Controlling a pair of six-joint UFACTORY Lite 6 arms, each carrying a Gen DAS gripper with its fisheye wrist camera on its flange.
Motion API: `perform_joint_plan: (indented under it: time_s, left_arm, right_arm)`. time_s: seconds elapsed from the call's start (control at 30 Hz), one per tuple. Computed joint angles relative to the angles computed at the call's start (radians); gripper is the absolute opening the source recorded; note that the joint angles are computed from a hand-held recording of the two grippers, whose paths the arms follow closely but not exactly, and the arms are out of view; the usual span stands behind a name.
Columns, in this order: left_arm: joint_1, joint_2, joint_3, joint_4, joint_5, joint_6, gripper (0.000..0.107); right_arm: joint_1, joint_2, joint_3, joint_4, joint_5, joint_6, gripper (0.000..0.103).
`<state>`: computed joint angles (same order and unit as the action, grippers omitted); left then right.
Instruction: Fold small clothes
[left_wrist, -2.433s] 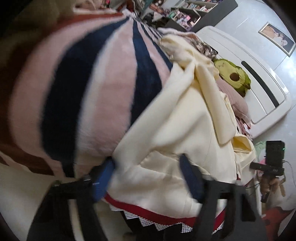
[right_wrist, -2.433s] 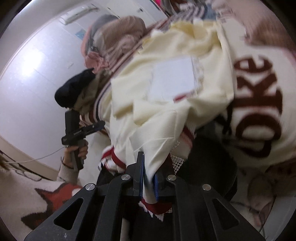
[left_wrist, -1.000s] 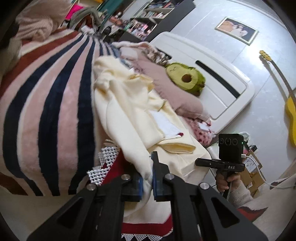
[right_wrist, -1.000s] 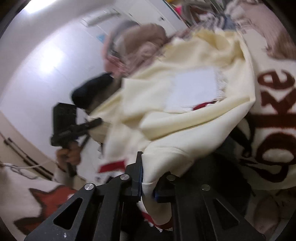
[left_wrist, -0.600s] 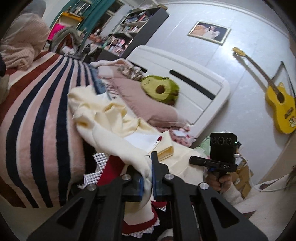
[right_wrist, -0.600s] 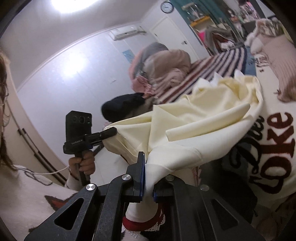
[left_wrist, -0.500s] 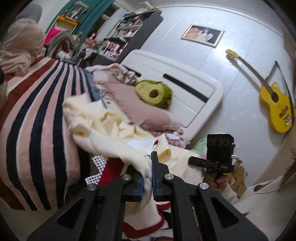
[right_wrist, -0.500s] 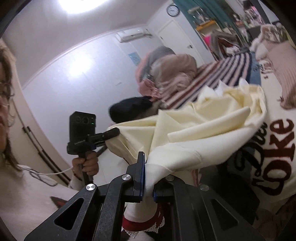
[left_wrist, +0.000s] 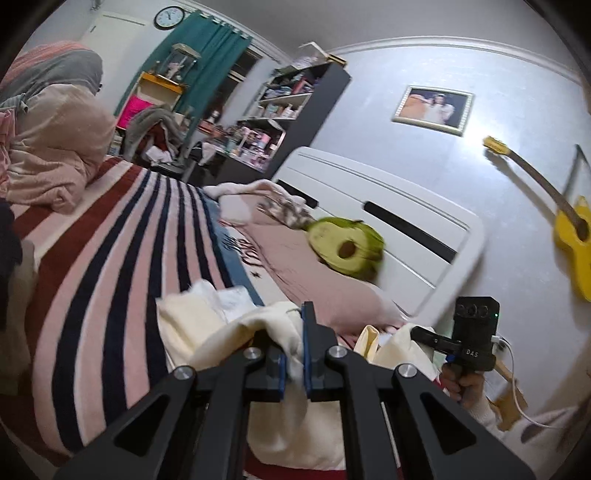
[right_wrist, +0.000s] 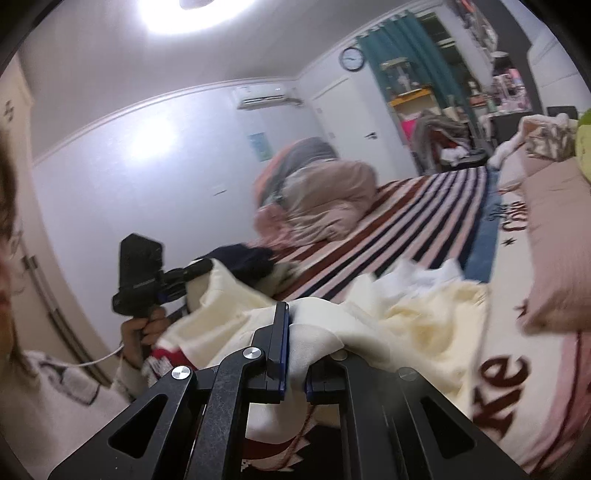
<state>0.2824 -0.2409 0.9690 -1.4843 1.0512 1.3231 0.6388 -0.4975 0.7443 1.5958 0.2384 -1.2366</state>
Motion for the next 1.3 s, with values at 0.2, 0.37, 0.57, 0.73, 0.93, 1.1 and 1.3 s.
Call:
perform_joint_plan:
  time_s: [0.2, 0.37, 0.57, 0.73, 0.93, 1.1, 1.3]
  left_arm:
    - [-0.145, 0.347, 0.300, 0.003, -0.262, -0.018, 0.004]
    - [-0.217, 0.687, 0.595, 0.133, -0.395, -0.128, 0.004]
    - [-0.251, 1.009, 0.889, 0.418, -0.405, -0.373, 0.007]
    - [-0.241, 1.080, 0.939, 0.479, -0.343, -0.429, 0.021]
    - [-0.194, 0.847, 0.709, 0.457, -0.411, -0.320, 0.072]
    - [-0.121, 0.622, 0.480, 0.345, -0.357, -0.181, 0.072]
    - [-0.146, 0.384, 0.173, 0.290, -0.321, -0.065, 0.072]
  right_arm:
    - [-0.267, 0.280, 0.182, -0.053, 0.098, -0.033, 0.001]
    - [-0.388, 0.556, 0.328, -0.110, 0.150, -0.025, 0.001]
    - [-0.443, 0.825, 0.505, -0.272, 0.189, 0.103, 0.001]
    - [-0.463, 0.885, 0.531, -0.372, 0.228, 0.213, 0.019]
    - [-0.438, 0.722, 0.441, -0.763, 0.146, 0.565, 0.061]
    - [-0.466, 0.453, 0.247, -0.695, 0.125, 0.515, 0.061]
    - [-0.354, 0.277, 0.087, -0.456, 0.180, 0.287, 0.014]
